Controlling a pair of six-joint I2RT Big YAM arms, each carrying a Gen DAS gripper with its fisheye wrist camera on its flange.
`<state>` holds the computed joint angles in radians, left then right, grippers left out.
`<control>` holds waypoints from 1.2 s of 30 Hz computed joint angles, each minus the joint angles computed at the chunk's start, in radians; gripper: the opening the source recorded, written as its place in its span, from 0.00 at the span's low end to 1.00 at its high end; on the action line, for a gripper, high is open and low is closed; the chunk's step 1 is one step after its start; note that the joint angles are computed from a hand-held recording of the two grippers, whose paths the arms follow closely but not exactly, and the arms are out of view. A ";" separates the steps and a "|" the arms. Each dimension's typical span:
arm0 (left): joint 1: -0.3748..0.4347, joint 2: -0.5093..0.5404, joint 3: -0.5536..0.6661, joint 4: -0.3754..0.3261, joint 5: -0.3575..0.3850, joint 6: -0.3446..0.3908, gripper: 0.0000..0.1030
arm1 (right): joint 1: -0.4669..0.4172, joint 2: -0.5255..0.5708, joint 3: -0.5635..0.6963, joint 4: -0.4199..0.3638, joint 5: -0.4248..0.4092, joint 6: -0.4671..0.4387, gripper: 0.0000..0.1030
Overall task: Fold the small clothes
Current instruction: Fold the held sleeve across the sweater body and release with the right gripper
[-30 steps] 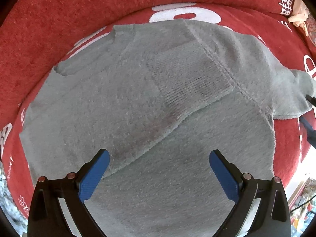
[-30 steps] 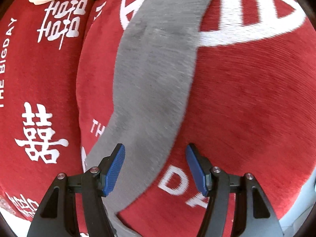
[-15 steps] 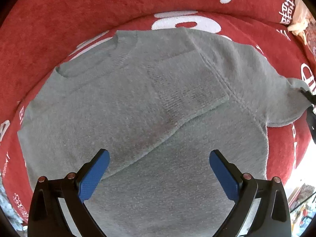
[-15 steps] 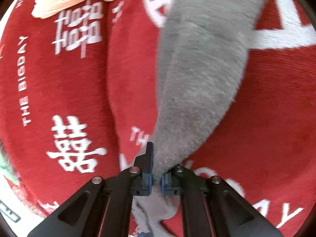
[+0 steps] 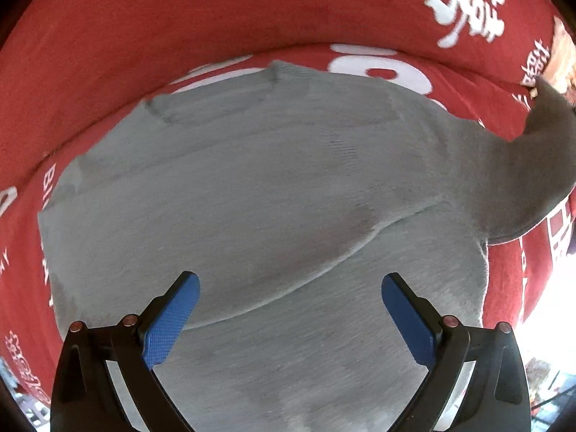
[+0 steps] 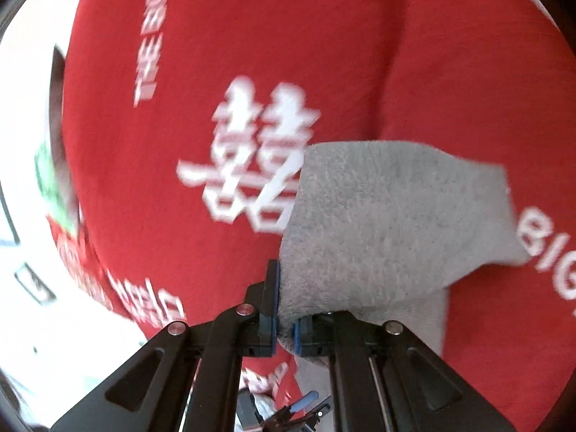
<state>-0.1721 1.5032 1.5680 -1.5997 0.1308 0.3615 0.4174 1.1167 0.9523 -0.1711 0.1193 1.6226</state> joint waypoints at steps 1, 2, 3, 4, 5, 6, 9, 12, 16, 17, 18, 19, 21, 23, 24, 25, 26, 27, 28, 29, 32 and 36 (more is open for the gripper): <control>0.027 0.004 0.007 -0.003 0.002 0.010 0.99 | 0.007 0.024 0.025 0.001 -0.014 -0.020 0.06; 0.044 0.007 0.013 -0.006 0.006 0.018 0.99 | 0.016 0.060 0.065 -0.004 -0.034 -0.046 0.06; 0.072 0.011 0.020 -0.009 0.016 0.029 0.99 | 0.025 0.100 0.109 -0.011 -0.056 -0.074 0.06; 0.099 0.018 0.028 -0.014 0.025 0.041 0.99 | 0.034 0.129 0.140 -0.018 -0.072 -0.093 0.06; 0.111 0.013 0.024 -0.014 0.025 0.040 0.99 | 0.045 0.165 0.181 -0.036 -0.090 -0.119 0.06; 0.125 0.009 0.024 -0.016 0.023 0.034 0.99 | 0.054 0.202 0.225 -0.061 -0.110 -0.146 0.06; 0.185 0.001 0.017 0.005 0.027 0.016 0.99 | 0.087 0.333 0.377 -0.154 -0.187 -0.220 0.06; 0.251 0.009 0.029 0.023 0.024 0.023 0.99 | 0.125 0.455 0.513 -0.244 -0.246 -0.263 0.06; 0.307 0.027 0.039 0.030 0.013 0.030 0.99 | 0.178 0.621 0.703 -0.434 -0.319 -0.314 0.08; 0.318 0.030 0.036 0.033 0.009 0.031 0.99 | 0.189 0.653 0.741 -0.484 -0.327 -0.326 0.10; 0.327 0.033 0.034 0.036 0.007 0.031 0.99 | 0.200 0.690 0.785 -0.551 -0.336 -0.334 0.10; 0.337 0.035 0.032 0.037 0.008 0.031 0.99 | 0.206 0.715 0.813 -0.595 -0.344 -0.333 0.11; 0.359 0.037 0.029 0.035 0.016 0.034 0.99 | 0.214 0.738 0.824 -0.632 -0.365 -0.301 0.20; 0.377 0.035 0.026 0.031 0.028 0.041 0.99 | 0.221 0.701 0.752 -0.565 -0.349 -0.225 0.44; 0.378 0.030 0.021 0.033 0.031 0.039 0.99 | 0.224 0.676 0.717 -0.533 -0.324 -0.188 0.49; 0.385 0.026 0.017 0.037 0.035 0.040 0.99 | 0.226 0.659 0.700 -0.527 -0.297 -0.165 0.54; 0.390 0.027 0.017 0.034 0.044 0.040 0.99 | 0.227 0.639 0.678 -0.526 -0.260 -0.140 0.54; 0.396 0.032 0.022 0.023 0.059 0.042 0.99 | 0.227 0.623 0.661 -0.525 -0.229 -0.116 0.54; 0.406 0.038 0.030 0.011 0.078 0.041 0.99 | 0.225 0.609 0.643 -0.522 -0.199 -0.084 0.54; 0.401 0.042 0.033 0.010 0.090 0.028 0.99 | 0.220 0.601 0.633 -0.521 -0.177 -0.050 0.54; 0.422 0.066 0.069 -0.035 0.169 0.030 0.99 | 0.198 0.596 0.608 -0.462 -0.131 0.051 0.26; 0.450 0.111 0.127 -0.088 0.285 0.016 0.99 | 0.196 0.666 0.735 -0.490 -0.131 -0.084 0.13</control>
